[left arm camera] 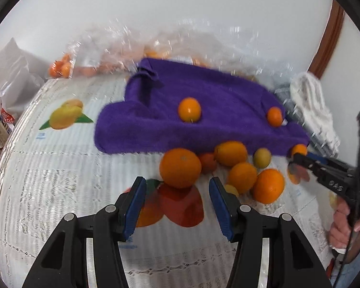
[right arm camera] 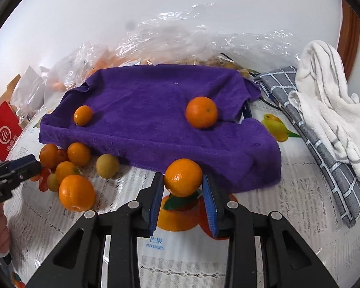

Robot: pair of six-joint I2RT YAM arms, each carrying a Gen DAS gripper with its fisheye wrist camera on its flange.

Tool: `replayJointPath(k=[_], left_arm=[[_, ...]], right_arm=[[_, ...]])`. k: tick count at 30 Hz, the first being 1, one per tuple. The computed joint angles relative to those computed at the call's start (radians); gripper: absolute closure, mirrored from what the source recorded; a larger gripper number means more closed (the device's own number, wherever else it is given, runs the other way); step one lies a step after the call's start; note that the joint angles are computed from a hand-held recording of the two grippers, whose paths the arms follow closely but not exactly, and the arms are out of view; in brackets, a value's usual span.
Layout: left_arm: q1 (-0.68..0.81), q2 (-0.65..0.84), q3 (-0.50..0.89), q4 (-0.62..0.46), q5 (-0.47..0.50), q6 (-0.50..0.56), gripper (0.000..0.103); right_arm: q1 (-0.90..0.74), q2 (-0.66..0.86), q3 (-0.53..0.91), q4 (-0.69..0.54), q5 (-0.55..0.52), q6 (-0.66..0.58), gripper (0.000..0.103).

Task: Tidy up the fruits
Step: 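Grasp an orange with the right gripper while the left gripper grasps a large orange, then lift both held oranges and carry them over the purple towel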

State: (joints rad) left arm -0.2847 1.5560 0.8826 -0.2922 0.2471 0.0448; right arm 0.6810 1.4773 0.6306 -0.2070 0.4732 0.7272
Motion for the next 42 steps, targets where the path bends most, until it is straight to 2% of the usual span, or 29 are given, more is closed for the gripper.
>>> replayJointPath(k=[5, 11, 23, 26, 28, 38, 42], left_arm=[[-0.076, 0.088, 0.105, -0.064, -0.143, -0.030, 0.051], [-0.078, 0.073, 0.035, 0.052, -0.143, -0.050, 0.051], [-0.100, 0.081, 0.040, 0.052, -0.165, -0.043, 0.051], [-0.084, 0.070, 0.028, 0.066, -0.149, -0.063, 0.065], [-0.063, 0.063, 0.019, 0.074, -0.117, -0.075, 0.065], [-0.024, -0.045, -0.078, 0.230, -0.079, -0.115, 0.065], [-0.042, -0.066, -0.100, 0.273, -0.128, -0.109, 0.065]], right_arm=[[0.010, 0.051, 0.031, -0.026, 0.011, -0.002, 0.070], [0.017, 0.105, 0.061, -0.036, 0.030, 0.011, 0.069], [-0.022, 0.114, 0.053, -0.008, -0.009, 0.023, 0.069], [-0.025, 0.100, 0.032, 0.021, -0.013, 0.025, 0.070], [-0.023, 0.094, 0.025, 0.032, -0.013, 0.021, 0.070], [0.019, 0.003, -0.031, 0.100, 0.019, 0.004, 0.070], [0.043, -0.019, -0.037, 0.105, 0.052, 0.008, 0.070]])
